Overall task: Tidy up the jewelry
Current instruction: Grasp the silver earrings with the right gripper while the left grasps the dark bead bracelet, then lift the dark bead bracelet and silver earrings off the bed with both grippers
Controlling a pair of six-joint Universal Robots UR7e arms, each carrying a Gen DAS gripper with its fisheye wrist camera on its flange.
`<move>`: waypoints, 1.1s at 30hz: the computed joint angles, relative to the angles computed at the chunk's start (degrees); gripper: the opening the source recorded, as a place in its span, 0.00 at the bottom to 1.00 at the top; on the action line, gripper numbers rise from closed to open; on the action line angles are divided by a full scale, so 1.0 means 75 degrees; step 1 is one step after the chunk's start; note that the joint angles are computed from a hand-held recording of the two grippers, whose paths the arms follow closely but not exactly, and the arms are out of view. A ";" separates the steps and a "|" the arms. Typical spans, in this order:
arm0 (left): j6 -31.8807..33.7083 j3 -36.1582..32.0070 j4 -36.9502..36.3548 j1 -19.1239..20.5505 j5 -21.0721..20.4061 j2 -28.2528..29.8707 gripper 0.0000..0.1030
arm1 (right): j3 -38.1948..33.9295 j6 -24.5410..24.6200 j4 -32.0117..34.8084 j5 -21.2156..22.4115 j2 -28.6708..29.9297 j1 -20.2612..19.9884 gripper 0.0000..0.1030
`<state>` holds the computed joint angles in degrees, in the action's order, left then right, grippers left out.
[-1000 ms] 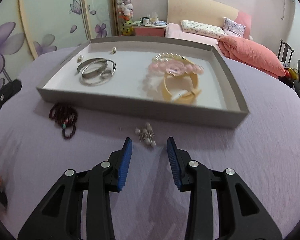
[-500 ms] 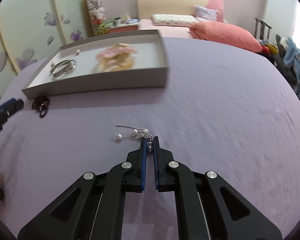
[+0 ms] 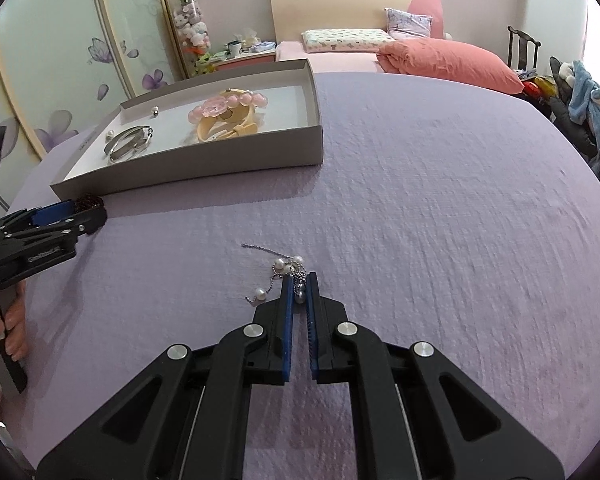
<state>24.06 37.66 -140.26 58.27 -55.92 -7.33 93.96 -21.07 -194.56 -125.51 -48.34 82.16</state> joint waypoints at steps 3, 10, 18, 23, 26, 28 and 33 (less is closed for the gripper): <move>0.0120 0.0083 -0.0245 -0.0041 0.0066 -0.0011 0.22 | -0.0014 0.0012 0.0026 0.0056 0.0014 0.0004 0.07; -0.0128 0.0898 -0.0423 0.0117 -0.0733 -0.0633 0.10 | 0.0096 0.0232 0.0088 0.0399 -0.0064 -0.0040 0.07; 0.0128 0.2969 -0.2058 0.0203 -0.1581 -0.1889 0.10 | 0.0345 0.0168 -0.0152 0.0850 -0.0176 -0.0022 0.07; 0.0033 0.3927 -0.2731 0.0249 -0.1941 -0.2491 0.10 | 0.0470 -0.0007 -0.0429 0.1017 -0.0189 0.0051 0.07; -0.0034 0.4238 -0.2861 0.0251 -0.2056 -0.2672 0.10 | 0.0514 -0.0066 -0.0533 0.1120 -0.0181 0.0087 0.07; -0.0054 0.4405 -0.2954 0.0241 -0.2109 -0.2756 0.10 | 0.0516 -0.0089 -0.0542 0.1143 -0.0172 0.0105 0.07; -0.0078 0.4696 -0.3086 0.0223 -0.2159 -0.2890 0.10 | 0.0568 -0.0099 -0.0573 0.1213 -0.0171 0.0142 0.07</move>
